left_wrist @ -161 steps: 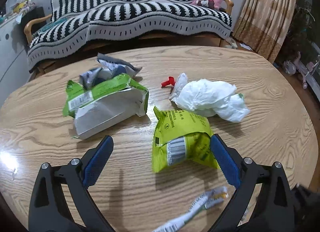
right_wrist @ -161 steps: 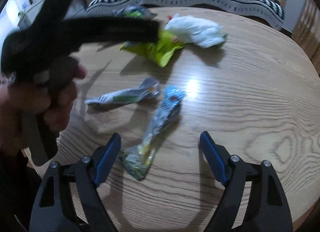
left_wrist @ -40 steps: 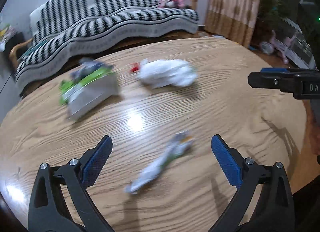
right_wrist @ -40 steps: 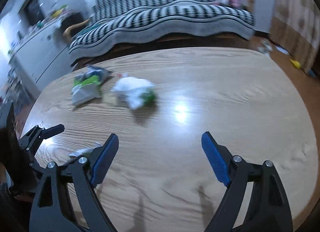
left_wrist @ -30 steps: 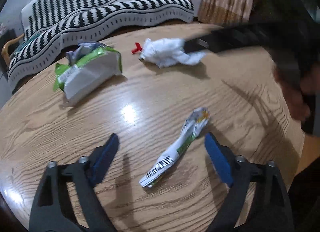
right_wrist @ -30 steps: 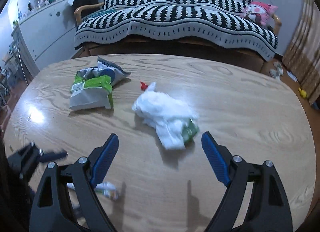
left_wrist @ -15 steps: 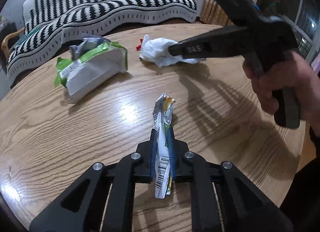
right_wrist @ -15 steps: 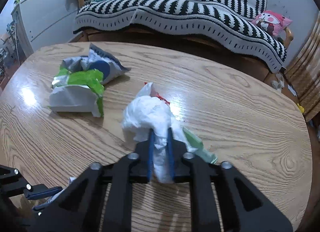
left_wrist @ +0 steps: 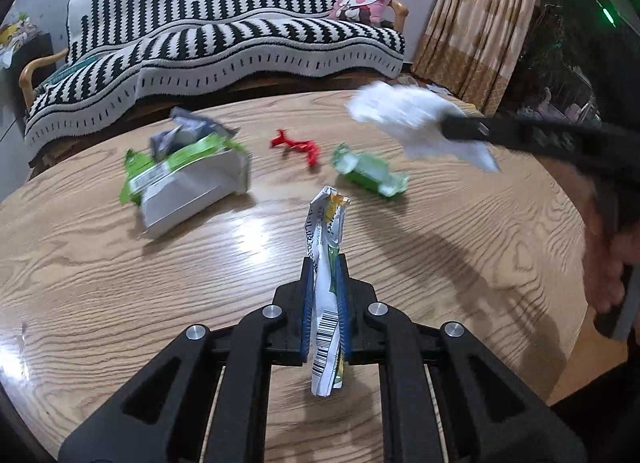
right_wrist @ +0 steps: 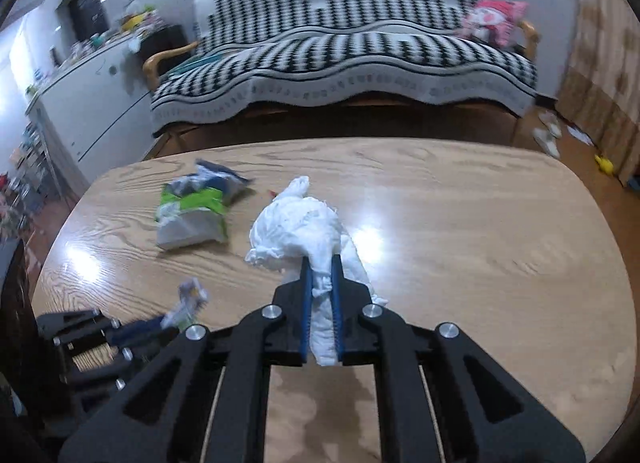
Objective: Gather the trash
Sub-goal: 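Grasp the white tissue with the right tool while the left grasps the silver-white wrapper strip, then carry the tissue and wrapper strip over the black bin and open both tools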
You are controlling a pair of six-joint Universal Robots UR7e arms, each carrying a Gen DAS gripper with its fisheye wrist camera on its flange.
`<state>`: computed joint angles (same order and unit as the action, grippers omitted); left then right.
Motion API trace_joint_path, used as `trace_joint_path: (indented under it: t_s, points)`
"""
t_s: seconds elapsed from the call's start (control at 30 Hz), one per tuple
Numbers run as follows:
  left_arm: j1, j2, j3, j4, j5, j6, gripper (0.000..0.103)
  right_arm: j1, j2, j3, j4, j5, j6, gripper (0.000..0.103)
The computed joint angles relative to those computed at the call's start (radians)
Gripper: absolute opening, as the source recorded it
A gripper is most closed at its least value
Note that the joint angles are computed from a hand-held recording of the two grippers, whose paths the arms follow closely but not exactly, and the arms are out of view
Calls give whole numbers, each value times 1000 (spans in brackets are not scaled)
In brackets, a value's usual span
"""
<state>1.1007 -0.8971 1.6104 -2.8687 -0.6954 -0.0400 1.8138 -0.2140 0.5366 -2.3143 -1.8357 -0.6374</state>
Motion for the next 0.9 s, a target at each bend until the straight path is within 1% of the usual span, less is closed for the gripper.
trace_joint_path:
  t_s: [0.13, 0.27, 0.33, 0.47, 0.57, 0.7, 0.9]
  points:
    - [-25, 58, -62, 15, -10, -14, 10, -45, -152, 207, -103, -33, 29, 9]
    - [-56, 143, -158, 40, -49, -16, 10, -98, -295, 388, -213, -64, 38, 9]
    - [-71, 185, -201, 50, -65, -7, 10, -128, -360, 459, -261, -76, 41, 9]
    - [-109, 300, -320, 87, -120, 21, 10, -193, -473, 566, -336, -98, 45, 9]
    - [-130, 378, -399, 113, -158, 32, 10, -244, -535, 608, -363, -108, 53, 9]
    - [-159, 502, -536, 164, -239, 51, 10, -317, -616, 655, -381, -112, 80, 9]
    - [-189, 641, -690, 240, -338, 84, 10, -400, -693, 690, -383, -112, 120, 9]
